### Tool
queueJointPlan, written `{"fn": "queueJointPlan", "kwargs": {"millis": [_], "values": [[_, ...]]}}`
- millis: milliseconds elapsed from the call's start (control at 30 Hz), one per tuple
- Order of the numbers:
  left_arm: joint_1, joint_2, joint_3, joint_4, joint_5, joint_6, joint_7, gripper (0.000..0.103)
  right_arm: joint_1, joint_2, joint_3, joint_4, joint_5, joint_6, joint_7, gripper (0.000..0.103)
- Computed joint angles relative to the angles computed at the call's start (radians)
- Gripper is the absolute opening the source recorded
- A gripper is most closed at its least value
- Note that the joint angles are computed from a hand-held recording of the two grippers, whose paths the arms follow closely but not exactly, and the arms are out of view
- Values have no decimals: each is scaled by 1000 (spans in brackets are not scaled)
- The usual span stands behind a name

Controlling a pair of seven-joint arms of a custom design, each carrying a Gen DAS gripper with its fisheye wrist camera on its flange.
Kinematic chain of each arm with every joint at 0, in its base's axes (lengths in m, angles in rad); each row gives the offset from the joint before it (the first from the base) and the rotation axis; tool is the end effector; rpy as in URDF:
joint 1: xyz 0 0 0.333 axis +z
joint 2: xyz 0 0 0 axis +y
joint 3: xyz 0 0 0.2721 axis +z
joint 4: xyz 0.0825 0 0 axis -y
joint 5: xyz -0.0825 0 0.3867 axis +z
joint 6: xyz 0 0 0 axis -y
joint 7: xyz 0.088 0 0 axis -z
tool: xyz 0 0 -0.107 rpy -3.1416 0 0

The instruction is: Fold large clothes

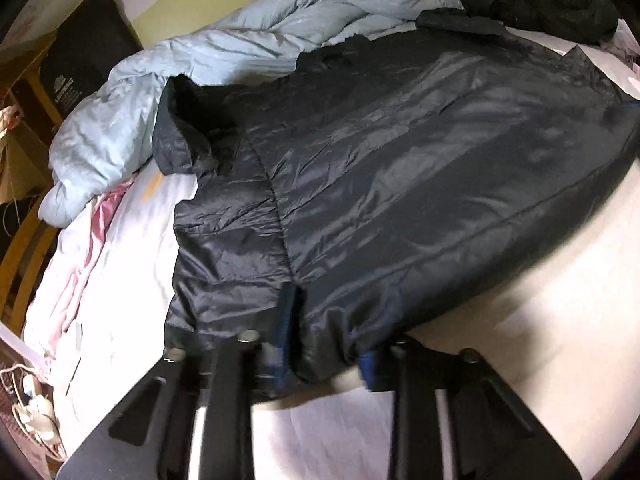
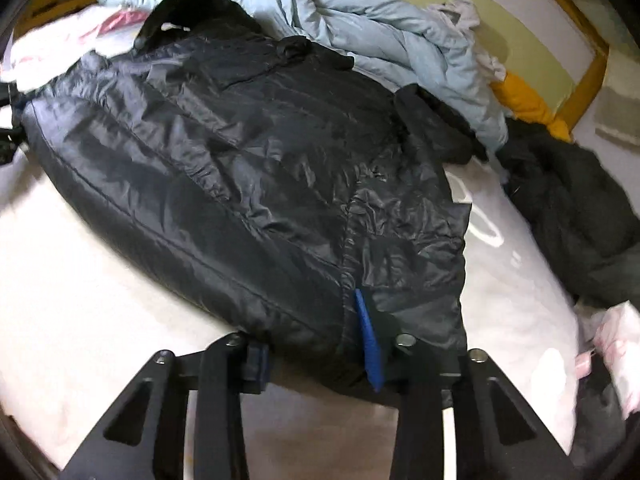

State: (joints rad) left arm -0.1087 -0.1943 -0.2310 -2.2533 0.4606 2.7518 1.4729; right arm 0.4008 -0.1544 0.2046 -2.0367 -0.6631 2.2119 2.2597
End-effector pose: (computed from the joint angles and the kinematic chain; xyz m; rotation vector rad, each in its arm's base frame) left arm 0.5051 -0.2019 0.4738 -1.1183 2.1726 -0.4733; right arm 0.4645 0.3017 0.5073 -2.1770 1.7104 -0.9467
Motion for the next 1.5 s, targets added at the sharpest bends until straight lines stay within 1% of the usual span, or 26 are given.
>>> {"fn": "queueJointPlan", "kwargs": {"millis": [67,100,200,267,300,367,433,567,600,667,700,800,867,967,1100,1167,1233,1333,1367,1400,1433,1467,1500], "values": [[-9,-42,-1,-27,-14,-39,7,19,5,-37,-1,-27,24,12,-13,25],[-21,-68,6,-44,-49,-53,25,18,6,-54,0,-40,36,18,-20,24],[-86,-176,66,-123,-227,-102,166,18,17,-116,1,-77,128,18,-68,24],[-120,-254,98,-179,-315,-149,270,18,35,-169,-9,-115,236,21,-126,24],[-131,-297,109,-204,-349,-188,313,19,39,-193,-11,-134,281,26,-141,24],[-137,-357,116,-231,-397,-254,365,19,59,-249,-22,-180,394,38,-179,24],[-145,-402,128,-236,-449,-317,409,20,74,-298,-22,-211,480,21,-213,24],[-150,-419,161,-182,-561,-424,470,23,61,-345,-5,-198,532,-24,-236,24],[-147,-412,167,-162,-586,-442,481,26,55,-351,-5,-188,539,-30,-241,24],[-138,-371,187,-101,-638,-449,512,29,30,-350,2,-150,523,-37,-244,28],[-133,-349,193,-71,-668,-441,521,29,16,-342,2,-129,511,-33,-249,29],[-113,-260,200,31,-743,-400,538,29,-26,-306,7,-69,473,-7,-238,38],[-92,-194,192,101,-771,-382,528,31,-58,-259,12,-13,432,10,-214,44],[-64,-77,171,214,-796,-361,511,32,-96,-162,-1,72,391,61,-166,44],[-28,80,133,350,-775,-328,479,37,-114,-52,-31,147,372,99,-114,44],[-15,136,117,392,-764,-318,473,40,-116,3,-51,173,376,119,-100,44],[-2,206,106,455,-754,-330,464,43,-114,39,-71,177,392,140,-94,44],[16,289,92,520,-733,-369,421,44,-109,96,-93,208,428,118,-132,45],[19,305,88,531,-714,-386,402,44,-106,109,-95,214,419,112,-133,49],[21,321,84,541,-690,-404,394,45,-104,125,-98,223,406,104,-130,50],[22,328,80,545,-672,-407,398,45,-102,142,-102,235,413,90,-138,50],[22,324,76,535,-655,-399,402,46,-101,164,-106,254,446,68,-158,50],[22,318,74,522,-639,-389,397,50,-100,181,-111,269,491,46,-182,50]]}}
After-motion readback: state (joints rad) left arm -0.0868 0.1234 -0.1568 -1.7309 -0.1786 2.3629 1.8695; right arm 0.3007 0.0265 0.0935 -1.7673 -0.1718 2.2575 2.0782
